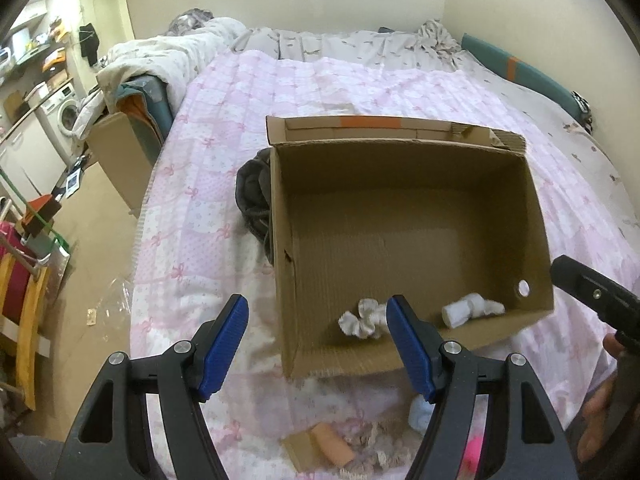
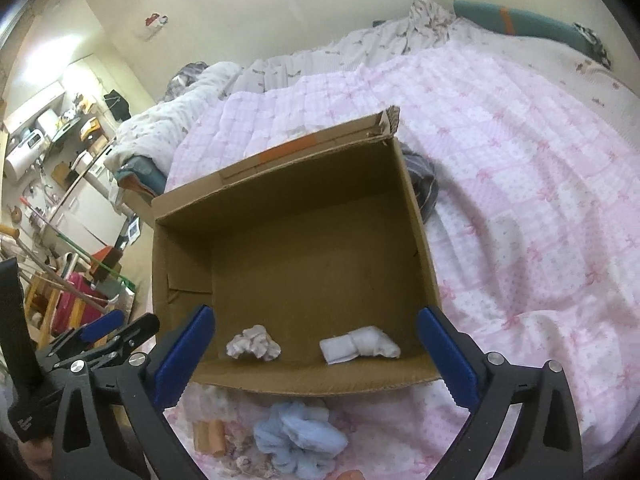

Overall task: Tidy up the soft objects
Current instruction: 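Open both tools to drop the scrunchie and bunny into the box, then grasp the tan sponge with the left tool while the right tool grasps the pink toy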

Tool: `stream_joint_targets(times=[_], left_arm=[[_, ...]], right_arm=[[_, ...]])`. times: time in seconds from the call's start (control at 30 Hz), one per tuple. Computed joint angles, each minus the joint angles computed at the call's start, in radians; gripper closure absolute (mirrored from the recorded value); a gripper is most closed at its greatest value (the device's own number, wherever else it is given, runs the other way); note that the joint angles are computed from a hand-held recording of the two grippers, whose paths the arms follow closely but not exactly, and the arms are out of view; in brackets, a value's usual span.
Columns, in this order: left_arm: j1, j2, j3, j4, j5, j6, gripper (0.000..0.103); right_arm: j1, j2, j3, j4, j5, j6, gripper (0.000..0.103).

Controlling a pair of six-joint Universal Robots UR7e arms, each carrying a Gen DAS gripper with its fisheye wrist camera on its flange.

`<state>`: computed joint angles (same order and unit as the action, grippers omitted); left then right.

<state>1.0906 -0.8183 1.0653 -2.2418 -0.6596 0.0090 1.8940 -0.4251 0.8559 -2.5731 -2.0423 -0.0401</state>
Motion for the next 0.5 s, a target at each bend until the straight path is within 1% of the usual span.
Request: stream_joint_targets(times=[0.03, 0.1, 0.13, 0.23, 0.37, 0.43, 0.5], left_arm=[[-0.004, -0.008, 0.017, -0.008, 0.012, -0.001, 0.034], [-0.013, -0.022, 0.057, -0.031, 0.067, -0.015, 0.034], [-0.014, -0.033, 0.079, -0.053, 0.071, -0.013, 0.034], [-0.017, -0.06, 0.12, -0.077, 0.063, -0.021, 0.034], [-0.026, -0.098, 0.193, -0.155, 0.054, 0.009, 0.034], [-0.031, -0.121, 0.219, -0.123, 0.055, -0.029, 0.034], [-0.036, -0.144, 0.239, -0.098, 0.038, -0.056, 0.034]], right_arm=[[0.0, -0.007, 0.015, -0.011, 0.001, -0.002, 0.0], [0.002, -0.025, 0.049, -0.021, 0.0, -0.001, 0.0], [0.003, -0.032, 0.065, -0.026, -0.004, 0.0, 0.0], [0.007, -0.055, 0.115, -0.055, -0.014, -0.006, 0.0], [0.013, -0.082, 0.172, -0.086, -0.039, -0.02, 0.0], [0.017, -0.091, 0.192, -0.085, -0.059, -0.018, 0.0], [0.02, -0.102, 0.213, -0.084, -0.069, -0.019, 0.0]])
